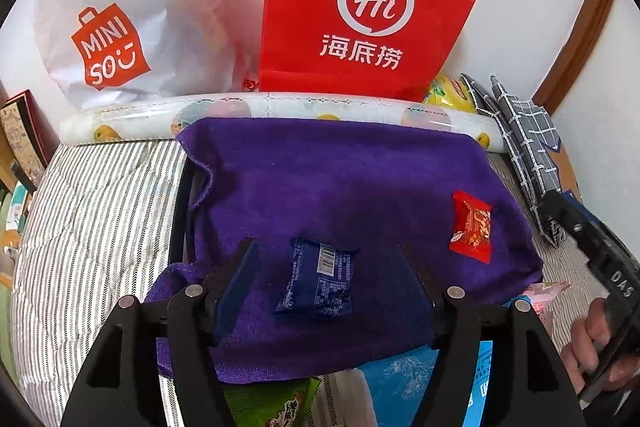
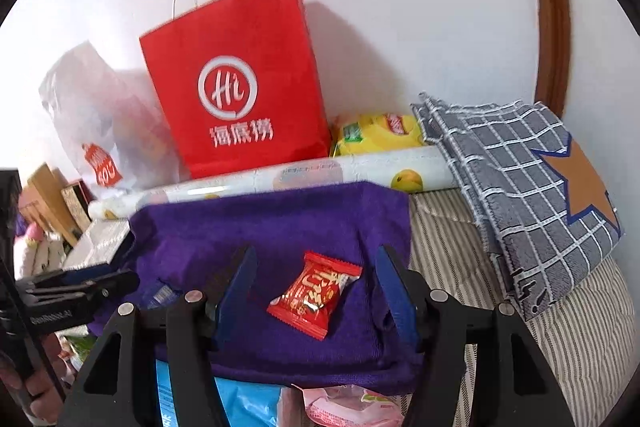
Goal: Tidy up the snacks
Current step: 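Open both grippers to drop the packets onto the purple towel, then grasp the pink wrapped snack with the right gripper and lift it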
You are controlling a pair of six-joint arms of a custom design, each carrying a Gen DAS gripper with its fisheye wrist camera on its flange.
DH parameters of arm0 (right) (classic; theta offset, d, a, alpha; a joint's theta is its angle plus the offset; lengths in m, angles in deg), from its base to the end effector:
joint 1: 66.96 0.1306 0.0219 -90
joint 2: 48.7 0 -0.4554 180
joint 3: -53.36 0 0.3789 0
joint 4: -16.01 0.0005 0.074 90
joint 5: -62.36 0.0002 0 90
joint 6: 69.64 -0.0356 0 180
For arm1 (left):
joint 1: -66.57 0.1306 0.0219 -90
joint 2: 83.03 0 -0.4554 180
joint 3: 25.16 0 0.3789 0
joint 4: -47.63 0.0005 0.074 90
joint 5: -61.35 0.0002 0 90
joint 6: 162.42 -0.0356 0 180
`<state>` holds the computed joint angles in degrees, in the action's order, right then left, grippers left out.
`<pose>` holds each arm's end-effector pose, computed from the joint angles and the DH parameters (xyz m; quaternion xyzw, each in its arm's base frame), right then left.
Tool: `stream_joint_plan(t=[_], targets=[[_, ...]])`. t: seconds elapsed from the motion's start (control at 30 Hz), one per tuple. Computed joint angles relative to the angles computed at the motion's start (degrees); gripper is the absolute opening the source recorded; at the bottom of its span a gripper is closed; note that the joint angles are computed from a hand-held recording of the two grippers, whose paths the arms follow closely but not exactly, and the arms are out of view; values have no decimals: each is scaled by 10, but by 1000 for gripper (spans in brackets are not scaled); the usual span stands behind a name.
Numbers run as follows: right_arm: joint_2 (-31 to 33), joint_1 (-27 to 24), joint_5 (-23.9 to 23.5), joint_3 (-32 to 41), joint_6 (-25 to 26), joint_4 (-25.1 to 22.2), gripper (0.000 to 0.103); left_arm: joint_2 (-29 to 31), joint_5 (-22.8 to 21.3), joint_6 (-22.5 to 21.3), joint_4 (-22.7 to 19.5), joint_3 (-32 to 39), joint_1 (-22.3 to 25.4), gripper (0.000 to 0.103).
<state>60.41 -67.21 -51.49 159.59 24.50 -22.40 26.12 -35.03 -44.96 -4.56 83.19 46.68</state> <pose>0.6294 0.0111 0.4714 -0.1154 0.8879 0.1727 0.4104 0.5803 -0.2063 0.4680 -0.0801 0.9436 -0.0789 0.3114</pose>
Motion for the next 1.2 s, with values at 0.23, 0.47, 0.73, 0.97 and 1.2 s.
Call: stream_joint_plan(t=[0.23, 0.47, 0.73, 0.97, 1.2], targets=[[-15, -14, 34, 14, 22, -29, 60, -2, -23, -5, -6, 5, -5, 68], [-39, -42, 45, -35, 73, -68, 60, -8, -20, -5, -4, 5, -9, 68], [-41, -49, -2, -64, 104, -113, 60, -16, -19, -5, 5, 2, -13, 68], [-10, -39, -2, -44, 96, -135, 60, -20, -19, -4, 7, 0, -12, 68], [3, -47, -59, -30, 93, -159, 44, -22, -11, -3, 7, 0, -10, 68]])
